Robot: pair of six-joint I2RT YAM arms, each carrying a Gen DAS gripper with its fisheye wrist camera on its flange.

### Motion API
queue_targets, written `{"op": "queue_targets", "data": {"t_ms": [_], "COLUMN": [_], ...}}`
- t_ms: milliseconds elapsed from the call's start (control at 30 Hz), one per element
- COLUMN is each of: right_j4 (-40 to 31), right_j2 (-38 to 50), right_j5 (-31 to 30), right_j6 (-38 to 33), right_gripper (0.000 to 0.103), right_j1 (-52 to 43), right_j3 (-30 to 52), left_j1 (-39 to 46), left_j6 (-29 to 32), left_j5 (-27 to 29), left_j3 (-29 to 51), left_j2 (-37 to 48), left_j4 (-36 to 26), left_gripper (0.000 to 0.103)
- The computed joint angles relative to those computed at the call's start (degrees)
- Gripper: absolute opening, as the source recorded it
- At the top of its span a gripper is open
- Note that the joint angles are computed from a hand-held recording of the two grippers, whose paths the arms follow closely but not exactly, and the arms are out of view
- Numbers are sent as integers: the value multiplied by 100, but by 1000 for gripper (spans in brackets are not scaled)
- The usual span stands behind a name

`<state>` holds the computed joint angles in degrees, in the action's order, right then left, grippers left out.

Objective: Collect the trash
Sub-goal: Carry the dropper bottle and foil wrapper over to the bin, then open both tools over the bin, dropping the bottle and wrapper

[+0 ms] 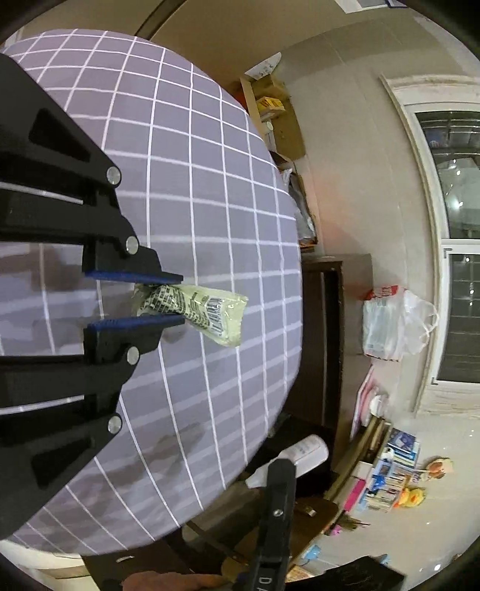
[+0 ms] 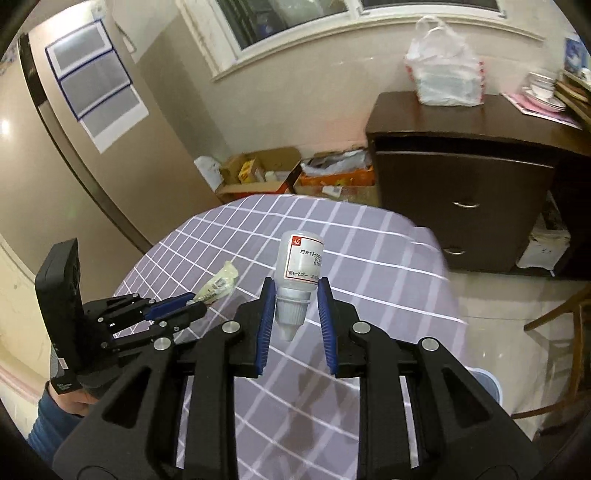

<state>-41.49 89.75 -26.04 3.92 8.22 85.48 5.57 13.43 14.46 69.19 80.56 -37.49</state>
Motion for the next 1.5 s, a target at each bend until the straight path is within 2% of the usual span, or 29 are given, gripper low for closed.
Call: {"op": "queue_targets", "data": {"t_ms": [133, 333, 533, 733, 900, 1133, 1333, 1400, 1433, 1467, 1500], "right_j4": [-140, -447, -783, -1003, -1050, -965, -930, -986, -1047, -1069, -1030], "right_j2": [-420, -755, -556, -46, 494, 1193, 1805, 2031, 2180, 2295, 2356], "right_j5": [-293, -899, -1469, -1683, -1694, -1551, -1470, -1438, -1387, -1362, -1357], "right_j6": [-217, -728, -1339, -1909, -2227, -2381, -2397, -2401, -2383, -2332, -2245], "right_gripper": [23, 23, 23, 23, 23, 23, 24, 25, 32, 62, 74], "right_j1": [-592, -1889, -3368, -4404, -4897, -5097, -5048, -5010, -4983, -4974, -4993], "right_j3": [-278, -517, -518, -455, -422, -454, -342, -232, -157, -96, -106], "left_j1": [-713, -2070, -3451, -4423, -4899, -5169, -5197, -5200, -5201, -5167, -5149], "left_j6": [-592, -1412, -2300, -2843, -3064, -3302, -3311, -3292, -3294, -3286, -3355], "left_j5": [-378, -1000, -1571, -1858, -1960, -1837, -1750, -1727, -1776, -1782, -1804], "left_j3": [-27, 306, 961, 1584, 2150, 3330, 3966, 4255, 4420, 4521, 4474], "left_j2": [-405, -418, 214, 1096, 1883, 3295, 3996, 4226, 4345, 4400, 4357], "left_j4": [-52, -142, -241, -239, -321, -898, -1362, -1571, -1715, -1806, -1758], "left_gripper": [15, 15, 15, 15, 15, 15, 16, 22, 30, 56, 78]}}
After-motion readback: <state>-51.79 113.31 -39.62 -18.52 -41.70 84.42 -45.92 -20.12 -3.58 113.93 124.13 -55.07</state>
